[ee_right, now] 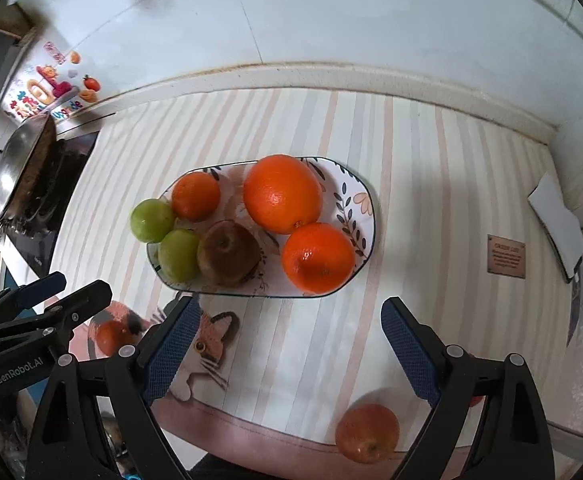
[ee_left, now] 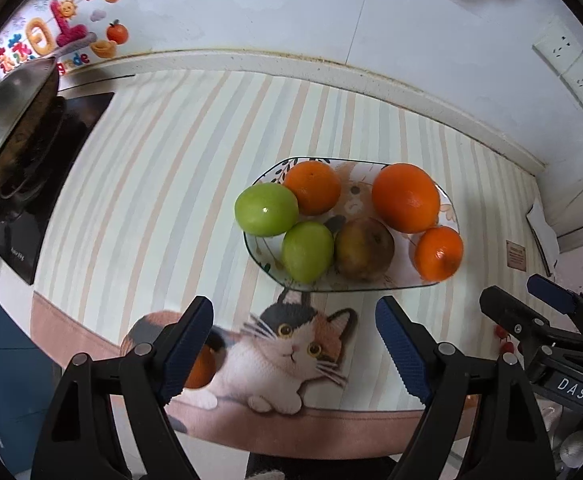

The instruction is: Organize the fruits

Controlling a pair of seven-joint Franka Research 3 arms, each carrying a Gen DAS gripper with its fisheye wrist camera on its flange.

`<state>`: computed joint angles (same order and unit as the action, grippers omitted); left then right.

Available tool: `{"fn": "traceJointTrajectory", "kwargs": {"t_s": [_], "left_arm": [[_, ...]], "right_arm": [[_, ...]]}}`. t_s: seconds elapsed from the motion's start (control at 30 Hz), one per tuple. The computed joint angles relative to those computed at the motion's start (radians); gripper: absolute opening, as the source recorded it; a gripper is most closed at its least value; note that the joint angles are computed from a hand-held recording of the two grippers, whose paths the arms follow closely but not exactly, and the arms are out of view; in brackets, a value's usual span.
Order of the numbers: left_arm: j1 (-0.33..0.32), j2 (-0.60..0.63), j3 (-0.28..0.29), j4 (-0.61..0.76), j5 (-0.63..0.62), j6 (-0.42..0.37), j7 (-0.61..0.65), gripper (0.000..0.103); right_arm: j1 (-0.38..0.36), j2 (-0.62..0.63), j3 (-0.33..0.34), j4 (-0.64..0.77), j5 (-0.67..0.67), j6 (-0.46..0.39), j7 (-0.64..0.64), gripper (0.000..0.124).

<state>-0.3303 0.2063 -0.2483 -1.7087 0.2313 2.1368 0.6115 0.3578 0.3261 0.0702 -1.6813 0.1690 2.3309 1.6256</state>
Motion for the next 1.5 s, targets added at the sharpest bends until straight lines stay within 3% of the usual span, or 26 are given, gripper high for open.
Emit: {"fn": "traceJointTrajectory", "kwargs": {"t_s": [0.43, 0.83, 1.03, 1.23, 1.4, 1.47, 1.5], "left_arm": [[-0.053, -0.110, -0.028, -0.035, 0.114, -0.034, -0.114, 0.083], [-0.072, -0.167, -0.048, -0.062, 0.149, -0.044, -0.181, 0.083], [-0.069, -0.171, -0.047, -0.097, 0.148, -0.072, -0.215, 0.083], [-0.050, -0.182, -0.039, -0.193, 0.080, -0.066, -0.236, 0.083], [-0.029, -0.191, -0.029, -0.276, -0.007, -0.040, -0.236, 0.083], [-0.022, -0.193, -0.027, -0.300, -0.025, -0.033, -0.239, 0.083], [-0.017, -0.196, -0.024, -0.317, -0.038, -0.028, -0.240, 0.083]], "right_arm": [[-0.006, -0.226, 0.021, -0.206, 0.030, 0.102, -0.063, 0.094], [-0.019, -0.344, 0.027, -0.307, 0.115, 0.124, -0.099, 0.094], [-0.051, -0.307, 0.005, -0.316, 0.125, 0.056, -0.046, 0.094], [-0.075, -0.189, -0.011, -0.324, 0.092, -0.055, 0.021, 0.094], [-0.082, -0.106, -0.020, -0.335, 0.089, -0.067, 0.073, 0.094], [-0.086, -0.084, -0.019, -0.338, 0.101, -0.067, 0.076, 0.088], [-0.085, -0.073, -0.018, -0.335, 0.102, -0.071, 0.076, 0.078]]}}
